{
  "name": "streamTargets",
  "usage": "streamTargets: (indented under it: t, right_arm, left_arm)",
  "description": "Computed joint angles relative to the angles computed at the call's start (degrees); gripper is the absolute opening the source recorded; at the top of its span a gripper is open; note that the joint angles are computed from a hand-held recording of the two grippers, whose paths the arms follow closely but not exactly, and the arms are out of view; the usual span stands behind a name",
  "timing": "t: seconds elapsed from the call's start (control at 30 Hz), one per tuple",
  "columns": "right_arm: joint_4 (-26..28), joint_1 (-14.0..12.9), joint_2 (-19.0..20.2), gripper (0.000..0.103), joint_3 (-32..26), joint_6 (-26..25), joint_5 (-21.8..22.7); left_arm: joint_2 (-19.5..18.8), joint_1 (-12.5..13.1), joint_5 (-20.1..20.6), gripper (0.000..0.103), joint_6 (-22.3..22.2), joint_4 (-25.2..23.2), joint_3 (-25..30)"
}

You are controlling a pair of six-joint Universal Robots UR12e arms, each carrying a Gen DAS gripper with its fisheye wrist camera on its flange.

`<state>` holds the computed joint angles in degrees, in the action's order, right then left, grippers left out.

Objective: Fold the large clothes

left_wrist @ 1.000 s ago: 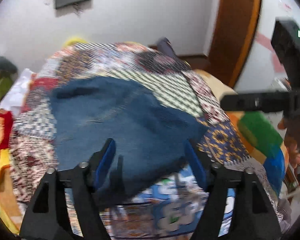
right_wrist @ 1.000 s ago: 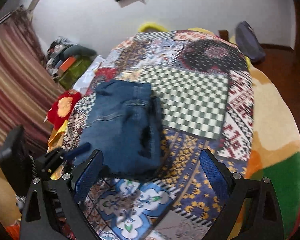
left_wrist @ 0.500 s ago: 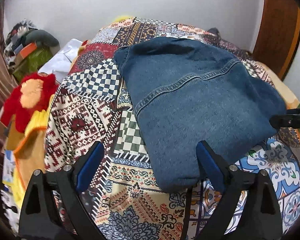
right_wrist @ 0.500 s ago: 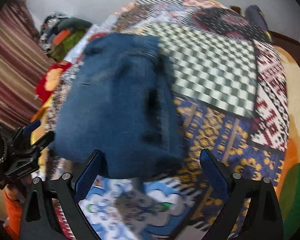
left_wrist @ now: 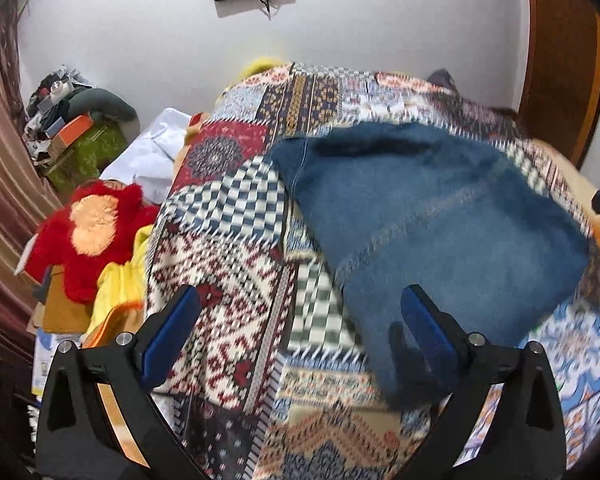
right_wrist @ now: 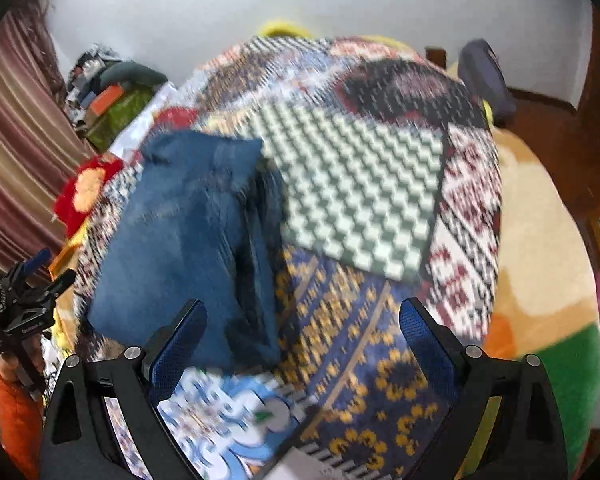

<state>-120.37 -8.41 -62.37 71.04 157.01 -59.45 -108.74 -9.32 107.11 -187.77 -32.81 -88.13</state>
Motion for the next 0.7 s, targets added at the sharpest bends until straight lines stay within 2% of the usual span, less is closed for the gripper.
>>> streamTargets:
  t: [0.07, 0.23, 0.47, 0.57, 0.7]
  right_arm:
    - [0.72, 0.74, 1.04, 0.096, -1.92, -0.60, 1.33]
    - [3.38, 3.01, 3.88, 0.096, -6.58, -4.27, 2.22]
    - [8.04, 6.50, 9.27, 0.096, -13.69, -11.75, -1.88]
    - [8.68, 7.07, 11.81, 0.096, -16.38, -11.12, -3.96]
    - [17.90, 5.77, 15.83, 0.096, -22.51, -10.50, 2.26]
  left_arm:
    - [-0.90, 0.55, -1.91, 0.101, -0.20, 0.00, 1.45]
    - [-4.43, 1.43, -3.50, 0.101, 0.67, -1.05, 5.71]
    - [-10.82, 3.99, -4.88, 0.101, 0.18, -5.75, 14.16]
    - [-14.09, 5.37, -6.87, 0.101, -2.25, -9.90, 19.07]
    - [-17.48, 6.82, -12.00, 0.101, -5.03, -14.79, 24.19]
